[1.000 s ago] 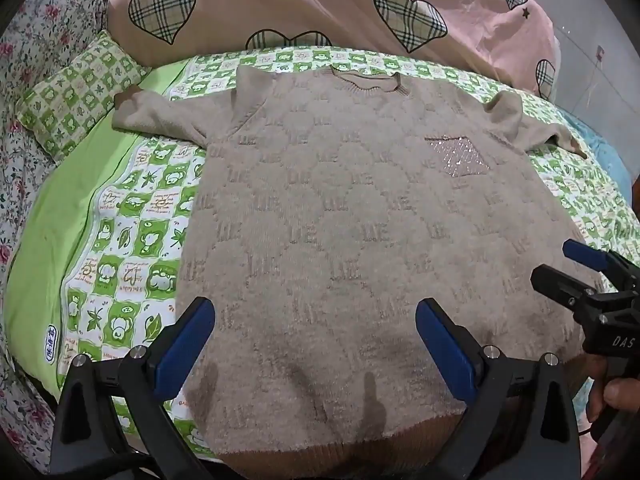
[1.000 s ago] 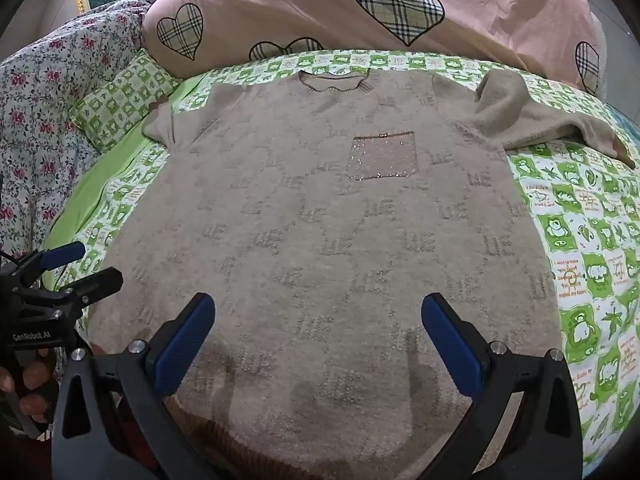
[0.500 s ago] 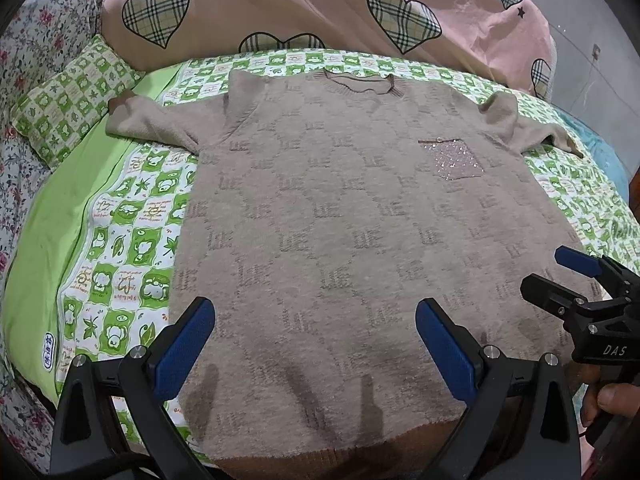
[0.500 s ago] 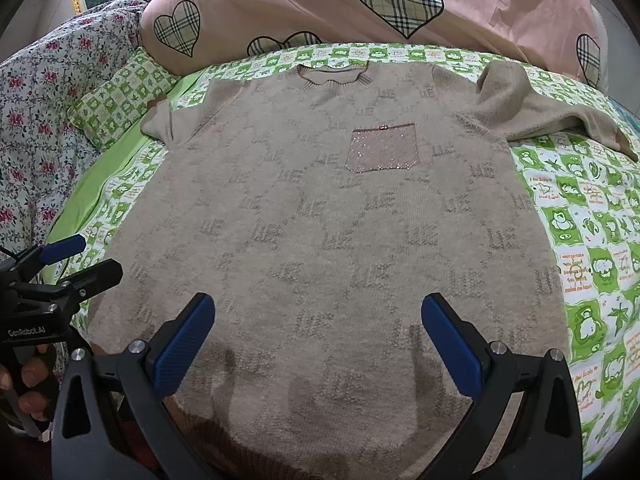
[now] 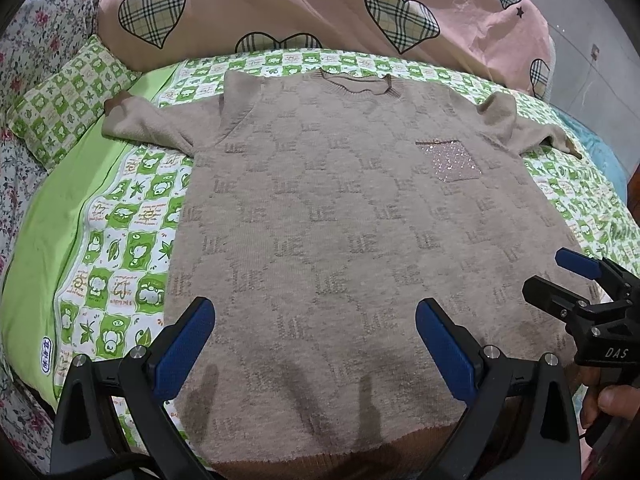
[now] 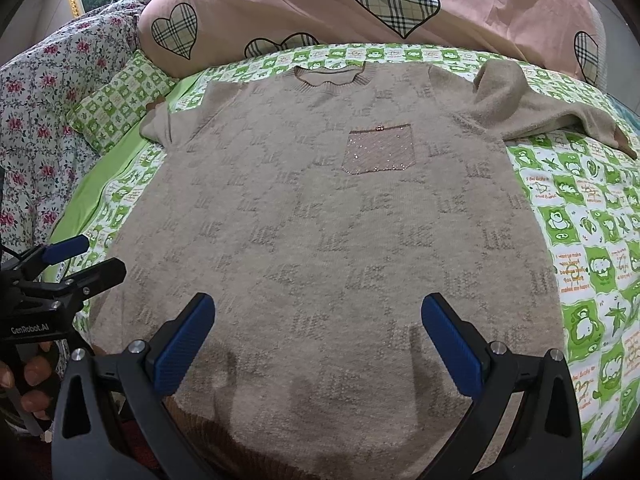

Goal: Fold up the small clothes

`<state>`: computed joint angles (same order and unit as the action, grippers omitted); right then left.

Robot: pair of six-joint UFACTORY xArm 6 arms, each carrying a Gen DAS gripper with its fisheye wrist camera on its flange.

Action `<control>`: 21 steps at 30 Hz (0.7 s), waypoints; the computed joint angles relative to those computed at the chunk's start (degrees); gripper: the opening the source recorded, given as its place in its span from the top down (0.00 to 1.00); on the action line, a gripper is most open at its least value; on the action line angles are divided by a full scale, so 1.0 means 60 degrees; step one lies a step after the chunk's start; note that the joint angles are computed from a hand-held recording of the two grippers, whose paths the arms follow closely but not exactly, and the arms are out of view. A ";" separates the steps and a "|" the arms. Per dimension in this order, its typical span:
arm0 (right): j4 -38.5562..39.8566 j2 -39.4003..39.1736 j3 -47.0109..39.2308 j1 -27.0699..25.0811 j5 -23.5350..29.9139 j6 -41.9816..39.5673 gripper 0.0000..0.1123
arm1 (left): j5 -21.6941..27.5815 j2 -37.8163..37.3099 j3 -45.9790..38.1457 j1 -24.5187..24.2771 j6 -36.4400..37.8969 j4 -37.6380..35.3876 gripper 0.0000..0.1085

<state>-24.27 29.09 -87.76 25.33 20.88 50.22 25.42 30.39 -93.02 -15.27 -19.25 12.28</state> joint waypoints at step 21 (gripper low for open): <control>-0.0822 0.0026 -0.0084 -0.0127 -0.0010 0.0503 0.09 | 0.0295 0.0429 -0.0637 -0.0040 0.0059 0.0103 0.07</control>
<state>-29.20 29.24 -88.26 24.56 20.82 53.24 27.19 32.96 -96.84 -15.51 -18.89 12.90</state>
